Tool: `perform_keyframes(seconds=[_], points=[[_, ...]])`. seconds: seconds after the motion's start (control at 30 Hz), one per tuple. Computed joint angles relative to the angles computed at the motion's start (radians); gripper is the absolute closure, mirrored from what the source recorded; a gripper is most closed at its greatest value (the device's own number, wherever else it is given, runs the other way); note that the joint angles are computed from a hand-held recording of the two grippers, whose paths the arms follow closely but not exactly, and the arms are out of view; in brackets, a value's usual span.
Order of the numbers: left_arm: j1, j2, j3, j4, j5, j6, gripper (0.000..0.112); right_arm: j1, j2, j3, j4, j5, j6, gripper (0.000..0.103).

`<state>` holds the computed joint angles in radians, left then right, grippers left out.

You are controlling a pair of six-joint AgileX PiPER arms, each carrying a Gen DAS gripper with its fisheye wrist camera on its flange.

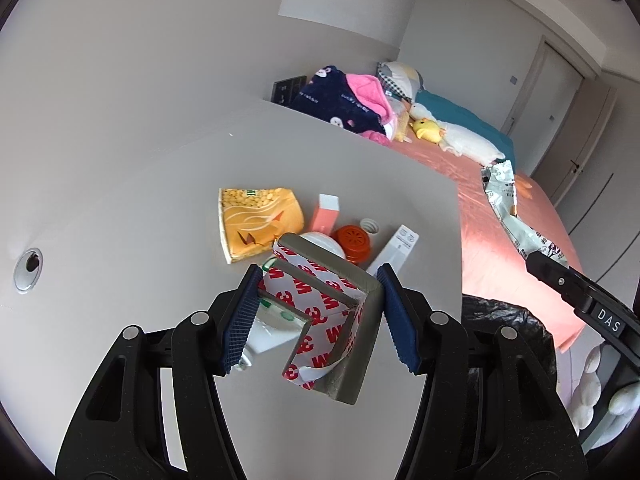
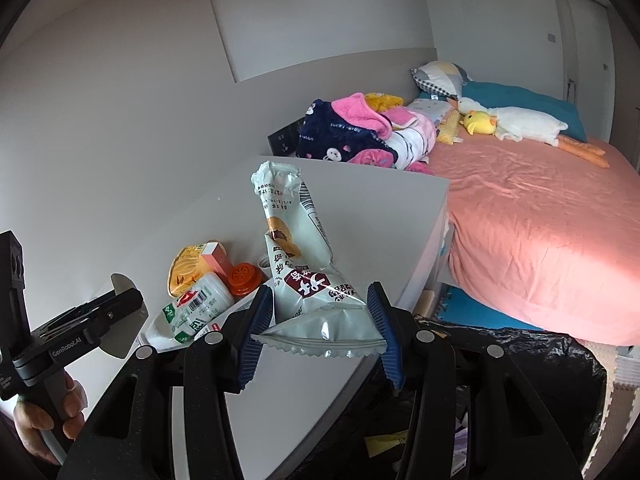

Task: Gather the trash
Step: 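Carry the wrapper and patterned box over the black trash bag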

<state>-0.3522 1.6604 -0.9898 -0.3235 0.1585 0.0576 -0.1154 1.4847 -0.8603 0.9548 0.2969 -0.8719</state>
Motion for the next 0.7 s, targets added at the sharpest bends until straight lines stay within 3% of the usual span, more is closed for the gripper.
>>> perform_keyframes(seconds=[0.7], points=[[-0.246,0.003,0.018,0.185,-0.038,-0.238,0.055,-0.291,-0.227,0.188,0.105,0.119,-0.203,0.052]])
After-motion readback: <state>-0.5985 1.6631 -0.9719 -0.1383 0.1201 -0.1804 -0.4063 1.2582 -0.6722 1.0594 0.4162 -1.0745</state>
